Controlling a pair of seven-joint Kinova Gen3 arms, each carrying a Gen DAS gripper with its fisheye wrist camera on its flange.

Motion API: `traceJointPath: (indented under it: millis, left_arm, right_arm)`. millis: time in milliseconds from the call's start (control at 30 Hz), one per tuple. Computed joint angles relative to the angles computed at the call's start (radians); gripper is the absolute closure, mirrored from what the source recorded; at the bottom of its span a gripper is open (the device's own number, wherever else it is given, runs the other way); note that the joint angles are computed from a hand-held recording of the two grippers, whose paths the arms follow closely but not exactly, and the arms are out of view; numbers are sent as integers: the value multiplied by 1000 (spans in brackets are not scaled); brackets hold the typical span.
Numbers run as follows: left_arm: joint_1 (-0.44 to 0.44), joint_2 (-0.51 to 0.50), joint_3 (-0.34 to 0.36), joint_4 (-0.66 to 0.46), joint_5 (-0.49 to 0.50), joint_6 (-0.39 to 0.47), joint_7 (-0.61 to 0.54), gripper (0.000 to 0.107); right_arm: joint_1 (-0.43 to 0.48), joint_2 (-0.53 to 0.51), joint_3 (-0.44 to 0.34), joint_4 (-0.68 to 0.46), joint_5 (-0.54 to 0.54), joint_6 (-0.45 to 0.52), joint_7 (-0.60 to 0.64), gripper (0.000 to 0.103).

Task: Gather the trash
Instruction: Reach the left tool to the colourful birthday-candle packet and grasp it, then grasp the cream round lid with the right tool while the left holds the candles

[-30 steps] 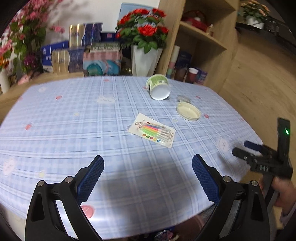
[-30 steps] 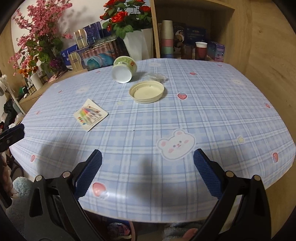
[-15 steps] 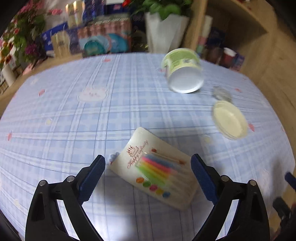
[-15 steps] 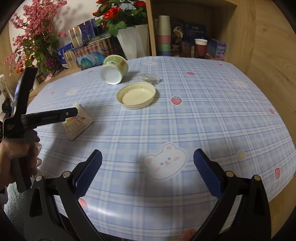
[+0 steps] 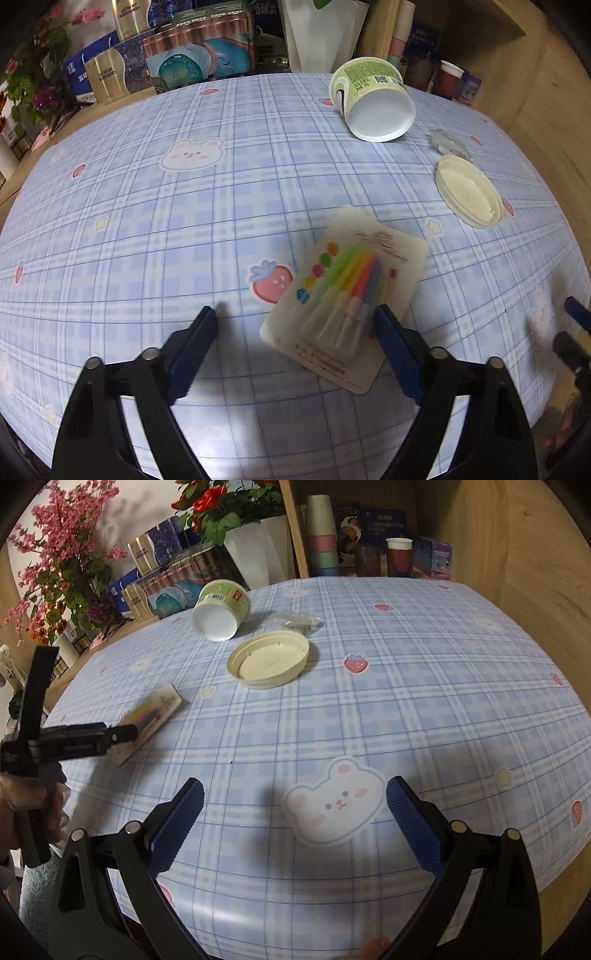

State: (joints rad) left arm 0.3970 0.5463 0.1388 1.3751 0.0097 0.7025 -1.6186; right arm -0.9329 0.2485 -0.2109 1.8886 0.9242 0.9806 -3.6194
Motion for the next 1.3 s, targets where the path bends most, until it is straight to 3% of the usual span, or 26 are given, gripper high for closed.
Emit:
traceJointPath:
  millis: [100, 267, 367, 467, 600, 733, 867, 967, 1067, 1300]
  left_arm:
    - [-12, 0, 23, -6, 12, 0, -41, 41]
    - [29, -5, 14, 17, -37, -66, -95, 47]
    - [7, -6, 37, 34, -13, -105, -133, 73]
    - [-5, -25, 44, 82, 3, -169, -160, 73]
    - [-63, -42, 77, 122, 73, -205, -186, 73]
    - [-115, -75, 91, 192, 143, -289, -193, 73]
    - [-154, -86, 105, 246, 185, -356, -185, 73]
    - [-210, -84, 149, 265, 236, -381, -194, 73]
    - [-209, -86, 150, 272, 236, -390, -197, 73]
    - [-151, -97, 113, 297, 173, -439, -176, 73]
  right_arm:
    - [5, 2, 0, -5, 0, -14, 18, 6]
    - [21, -9, 9, 15, 0, -76, 7, 6]
    - [33, -9, 12, 18, -1, -99, 7, 6]
    - [53, -6, 22, -2, -7, -114, 53, 6]
    - [47, 10, 112, -59, -51, -147, 195, 6]
    - [213, 57, 31, -145, -130, -164, 357, 6]
    - [323, 152, -49, -284, -166, -77, 520, 6]
    - [279, 194, 55, -350, -246, -65, 637, 6]
    - [236, 239, 164, -415, -339, -55, 729, 6]
    - [217, 286, 233, -460, -358, -37, 739, 5]
